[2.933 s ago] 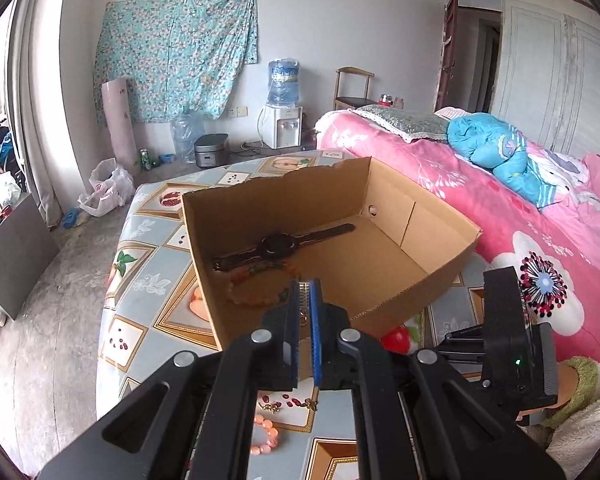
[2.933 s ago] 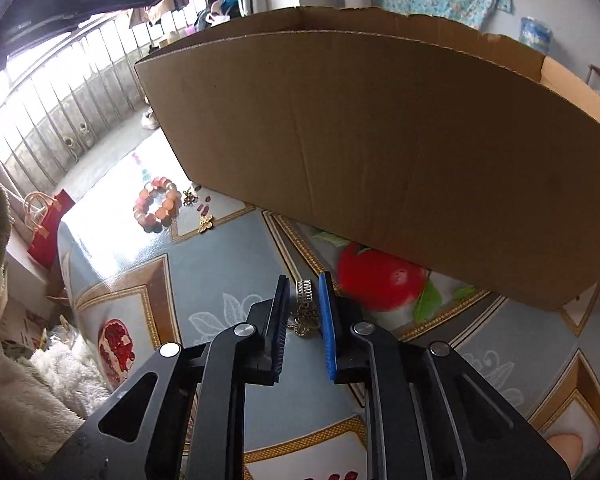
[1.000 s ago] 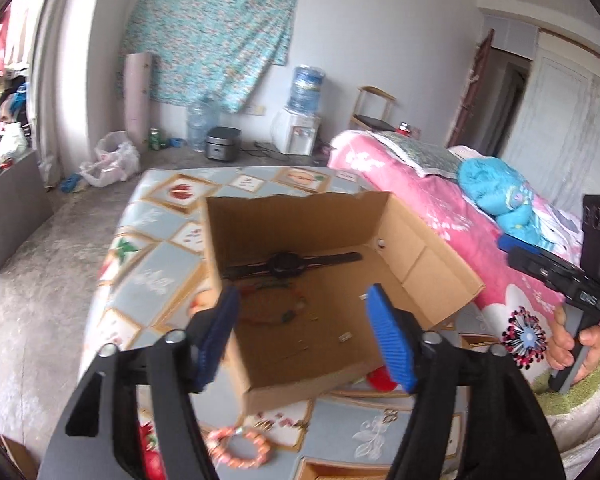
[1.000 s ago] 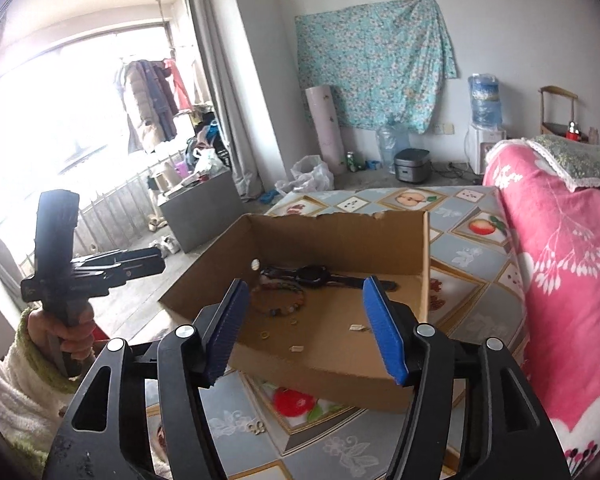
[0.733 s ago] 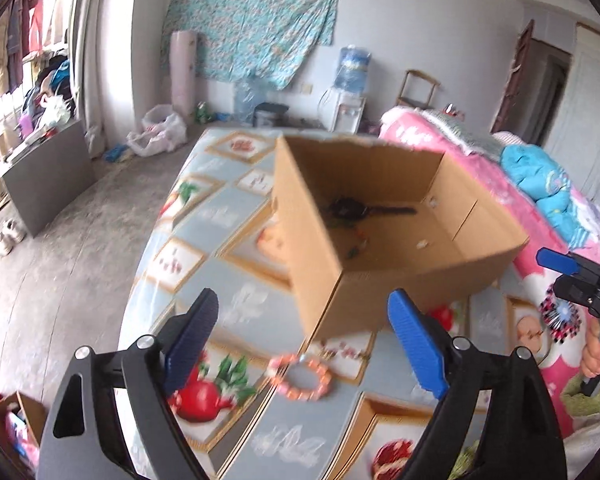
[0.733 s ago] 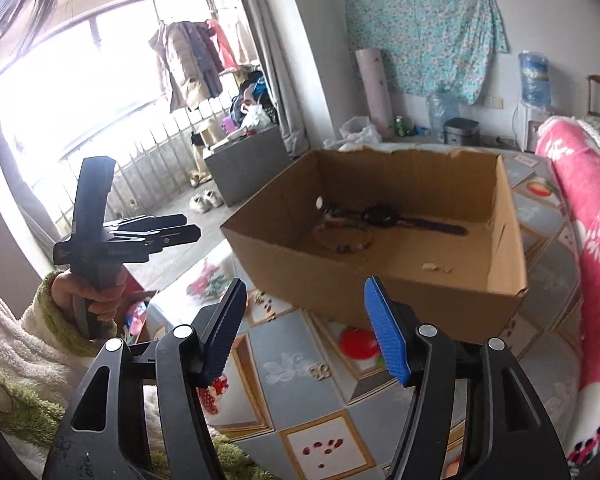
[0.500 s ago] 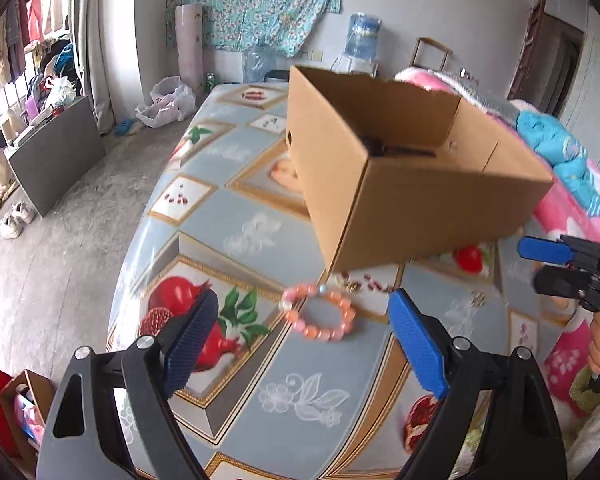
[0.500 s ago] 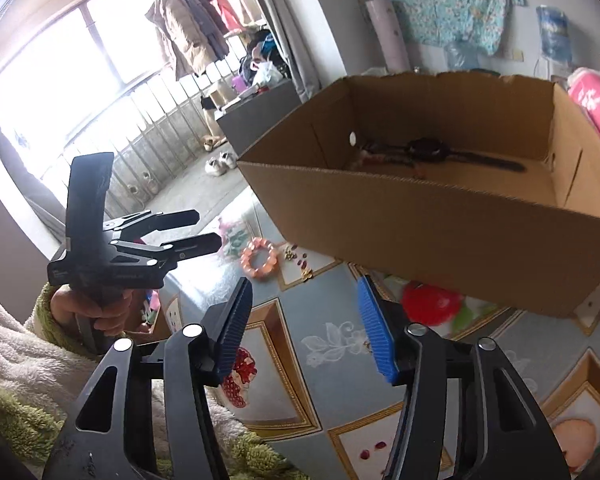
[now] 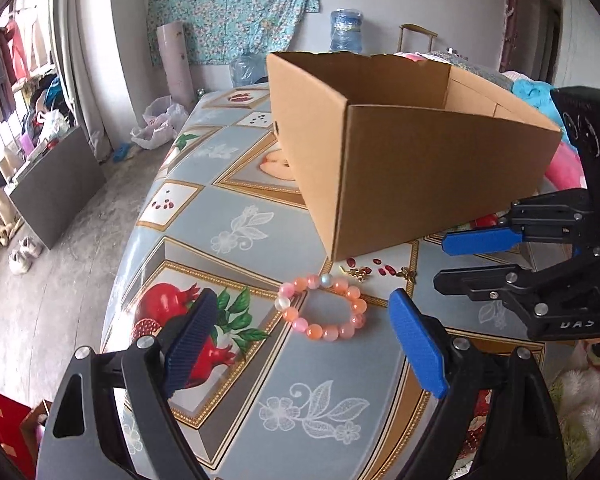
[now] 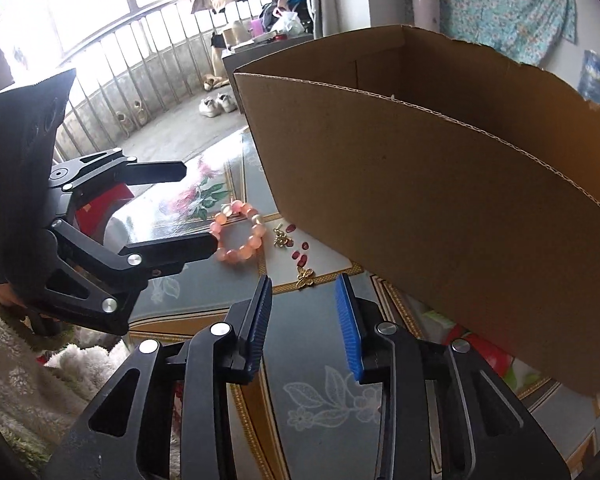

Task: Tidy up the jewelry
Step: 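Withdraw both tools from the box back over the table, then close the right tool on a small gold charm beside the box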

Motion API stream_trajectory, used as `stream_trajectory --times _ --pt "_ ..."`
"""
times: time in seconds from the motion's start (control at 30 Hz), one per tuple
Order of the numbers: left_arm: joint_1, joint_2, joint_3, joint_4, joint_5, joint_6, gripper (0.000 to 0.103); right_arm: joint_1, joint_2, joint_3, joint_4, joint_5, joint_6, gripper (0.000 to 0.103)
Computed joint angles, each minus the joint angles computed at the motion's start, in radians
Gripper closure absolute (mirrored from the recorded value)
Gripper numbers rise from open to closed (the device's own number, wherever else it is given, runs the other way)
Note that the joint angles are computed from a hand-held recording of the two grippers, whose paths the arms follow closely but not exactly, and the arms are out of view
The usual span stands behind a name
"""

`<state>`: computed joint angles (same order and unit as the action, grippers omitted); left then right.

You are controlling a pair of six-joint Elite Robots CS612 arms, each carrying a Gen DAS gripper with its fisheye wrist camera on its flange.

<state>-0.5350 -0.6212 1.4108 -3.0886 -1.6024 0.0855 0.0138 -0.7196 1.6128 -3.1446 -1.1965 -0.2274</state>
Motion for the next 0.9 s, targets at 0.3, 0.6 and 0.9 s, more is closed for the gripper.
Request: stream_trajectory --times 0.3,0.6,0.9 --pt "-0.006 -0.003 0.026 -0.07 -0.129 0.06 0.018 -0.012 -0.077 0.132 -0.031 -0.136 0.068 0.072" --pt "-0.023 -0.008 0.036 -0.081 -0.147 0.1 0.02 -0.011 -0.062 0.133 -0.035 -0.195 0.039 0.078" --pt "-0.035 -0.005 0.025 -0.042 -0.121 0.091 0.023 -0.019 -0.057 0.126 -0.03 -0.179 -0.041 0.08"
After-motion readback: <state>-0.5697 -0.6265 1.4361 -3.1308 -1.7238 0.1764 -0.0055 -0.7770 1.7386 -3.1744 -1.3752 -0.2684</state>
